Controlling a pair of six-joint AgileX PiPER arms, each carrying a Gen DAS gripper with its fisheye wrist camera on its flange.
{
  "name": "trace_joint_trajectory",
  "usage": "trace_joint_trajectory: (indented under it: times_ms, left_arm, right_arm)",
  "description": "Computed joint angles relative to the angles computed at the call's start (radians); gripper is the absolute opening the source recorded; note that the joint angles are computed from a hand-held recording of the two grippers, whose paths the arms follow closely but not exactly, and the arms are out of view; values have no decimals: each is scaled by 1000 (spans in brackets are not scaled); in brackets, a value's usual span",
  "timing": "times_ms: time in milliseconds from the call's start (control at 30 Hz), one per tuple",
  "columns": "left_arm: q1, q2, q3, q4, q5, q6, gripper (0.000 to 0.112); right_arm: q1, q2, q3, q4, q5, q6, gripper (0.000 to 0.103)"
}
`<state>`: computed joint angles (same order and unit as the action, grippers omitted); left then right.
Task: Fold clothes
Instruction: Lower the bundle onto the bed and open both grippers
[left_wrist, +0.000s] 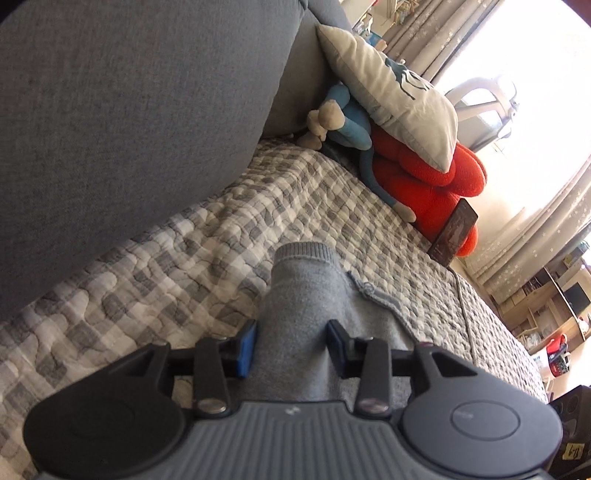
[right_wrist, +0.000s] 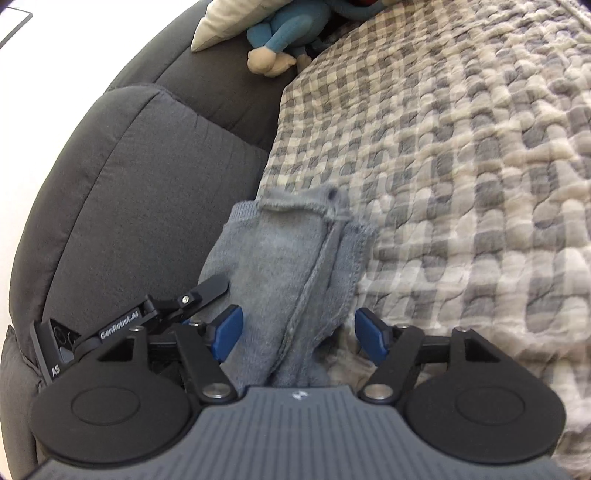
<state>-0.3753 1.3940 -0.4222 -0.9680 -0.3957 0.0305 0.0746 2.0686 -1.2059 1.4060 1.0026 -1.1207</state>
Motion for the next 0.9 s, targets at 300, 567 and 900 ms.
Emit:
trace_joint_trajectory:
  times_ms: [300, 567, 900]
  left_arm:
    - [-452, -32, -73, -611, -443, 437, 40]
    - [-526, 161, -112, -584, -418, 331, 39]
    - [-627, 325, -258, -745, -574, 458, 38]
  right_arm:
    - [-33, -23, 48, 237, -8, -497, 54]
    - [19, 61, -93, 135, 100, -601, 38]
    - [21, 155, -229, -4, 89, -432, 30]
